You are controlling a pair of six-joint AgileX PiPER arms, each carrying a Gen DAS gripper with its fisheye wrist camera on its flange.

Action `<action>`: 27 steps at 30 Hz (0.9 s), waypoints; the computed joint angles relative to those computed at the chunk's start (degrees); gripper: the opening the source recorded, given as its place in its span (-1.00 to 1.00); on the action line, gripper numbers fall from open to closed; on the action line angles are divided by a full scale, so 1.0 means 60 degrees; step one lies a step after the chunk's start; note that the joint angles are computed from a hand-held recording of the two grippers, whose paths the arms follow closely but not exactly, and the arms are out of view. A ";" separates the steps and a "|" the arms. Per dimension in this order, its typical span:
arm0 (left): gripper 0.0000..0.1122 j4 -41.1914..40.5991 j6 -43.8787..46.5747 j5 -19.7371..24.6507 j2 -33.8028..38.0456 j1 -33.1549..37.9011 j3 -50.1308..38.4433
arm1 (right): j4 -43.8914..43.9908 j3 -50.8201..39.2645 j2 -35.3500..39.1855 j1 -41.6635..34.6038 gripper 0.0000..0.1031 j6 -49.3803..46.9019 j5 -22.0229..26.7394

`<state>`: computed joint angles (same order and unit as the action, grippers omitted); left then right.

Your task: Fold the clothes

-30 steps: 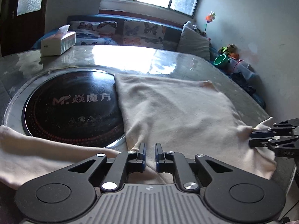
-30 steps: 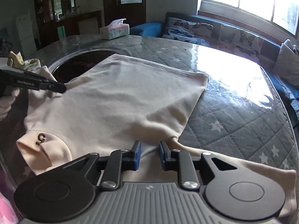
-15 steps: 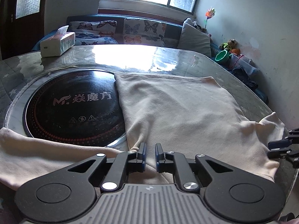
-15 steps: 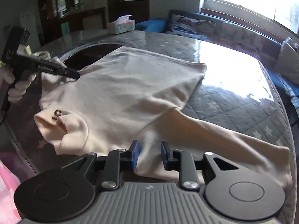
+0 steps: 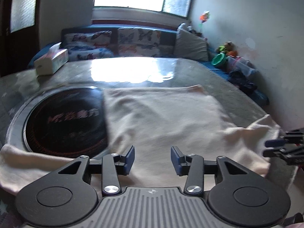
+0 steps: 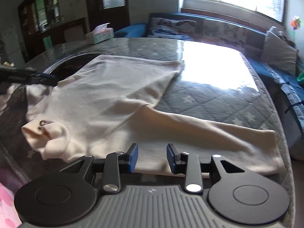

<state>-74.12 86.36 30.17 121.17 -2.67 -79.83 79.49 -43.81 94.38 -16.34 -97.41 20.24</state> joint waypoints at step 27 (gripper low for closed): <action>-0.16 -0.0078 0.1660 0.0984 -0.0121 -0.1228 0.1324 | 0.1472 -0.2041 0.1938 -0.1555 -0.36 -0.0461 -0.1055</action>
